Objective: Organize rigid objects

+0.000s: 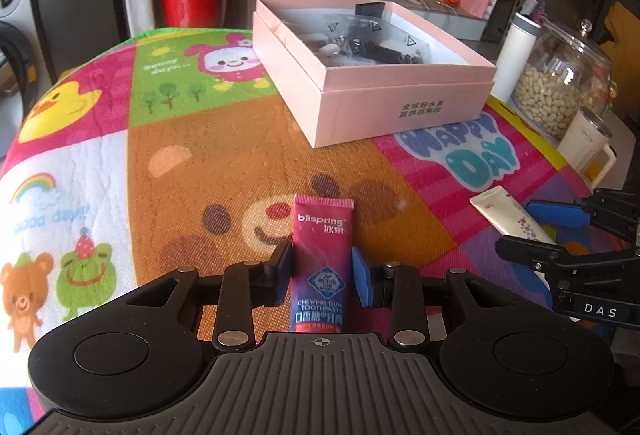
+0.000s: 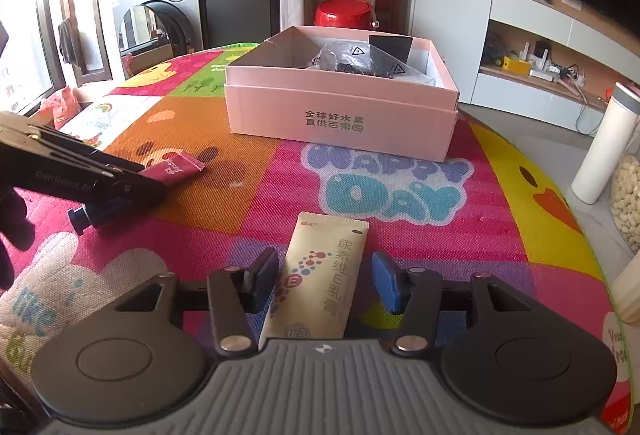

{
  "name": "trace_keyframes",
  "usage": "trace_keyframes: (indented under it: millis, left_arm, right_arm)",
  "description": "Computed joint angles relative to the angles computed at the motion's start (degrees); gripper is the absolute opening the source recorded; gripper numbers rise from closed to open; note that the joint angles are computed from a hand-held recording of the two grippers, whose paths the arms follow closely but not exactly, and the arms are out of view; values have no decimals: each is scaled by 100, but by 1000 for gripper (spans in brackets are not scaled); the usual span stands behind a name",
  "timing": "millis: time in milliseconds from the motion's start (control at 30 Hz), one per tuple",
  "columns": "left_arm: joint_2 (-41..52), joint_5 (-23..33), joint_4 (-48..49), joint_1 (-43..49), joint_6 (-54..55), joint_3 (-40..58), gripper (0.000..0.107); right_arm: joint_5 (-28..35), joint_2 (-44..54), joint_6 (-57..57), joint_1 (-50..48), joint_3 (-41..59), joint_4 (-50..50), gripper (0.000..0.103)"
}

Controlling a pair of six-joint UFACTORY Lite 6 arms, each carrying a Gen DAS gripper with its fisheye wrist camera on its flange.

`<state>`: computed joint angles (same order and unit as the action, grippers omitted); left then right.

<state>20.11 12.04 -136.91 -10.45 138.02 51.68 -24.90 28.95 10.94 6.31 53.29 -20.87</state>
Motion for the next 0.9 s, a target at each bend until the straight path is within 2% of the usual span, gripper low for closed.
trace_keyframes:
  millis: [67,133,200,267,400,533,567,600,667,700,767,900]
  left_arm:
    - [-30,-11,-200,-31,254,-39,36]
    - [-101,47,-1092,-121,1210,-188,36]
    - [-262,113,-1539,-202,1684,-407,36]
    - [-495,302,-1462,-245,1614,-741,36]
    - [-1059,797,-786,-247,971,-1471,35]
    - [-1666,1108,-824,-276,846,-1860,35]
    - [-1809,1171,-773,-262,740,-1888,35]
    - [-1958,1238,-693,-240,620,-1907,35]
    - [-2177,1323,-481,-203,375,-1831,34]
    - [-2252,1335,-499,-213,370,-1761,15]
    - [-2267,1456,-366,-194,225,-1506,10]
    - [-2176,1368,-470,-263,231,-976,10]
  right_arm:
    - [-10,-31,19,3,-38,-26,50]
    - [-20,-110,66,-6,-123,-132,44]
    - [-29,-221,-17,0,-247,-93,39]
    - [-58,-347,-9,-40,-401,-136,39]
    - [-237,-705,954,-443,-704,-1158,39]
    - [-534,-1253,1477,-853,-979,-1705,38]
    - [-603,-1392,1545,-930,-1026,-1789,29]
    - [-617,-1521,1641,-983,-1037,-1895,14]
    - [-677,-1724,1730,-1069,-1012,-1961,9]
    - [-707,-1793,1756,-1105,-971,-1977,9]
    - [-707,-1867,1853,-1146,-843,-2053,6]
    - [-620,-1859,1886,-1183,-577,-2277,6]
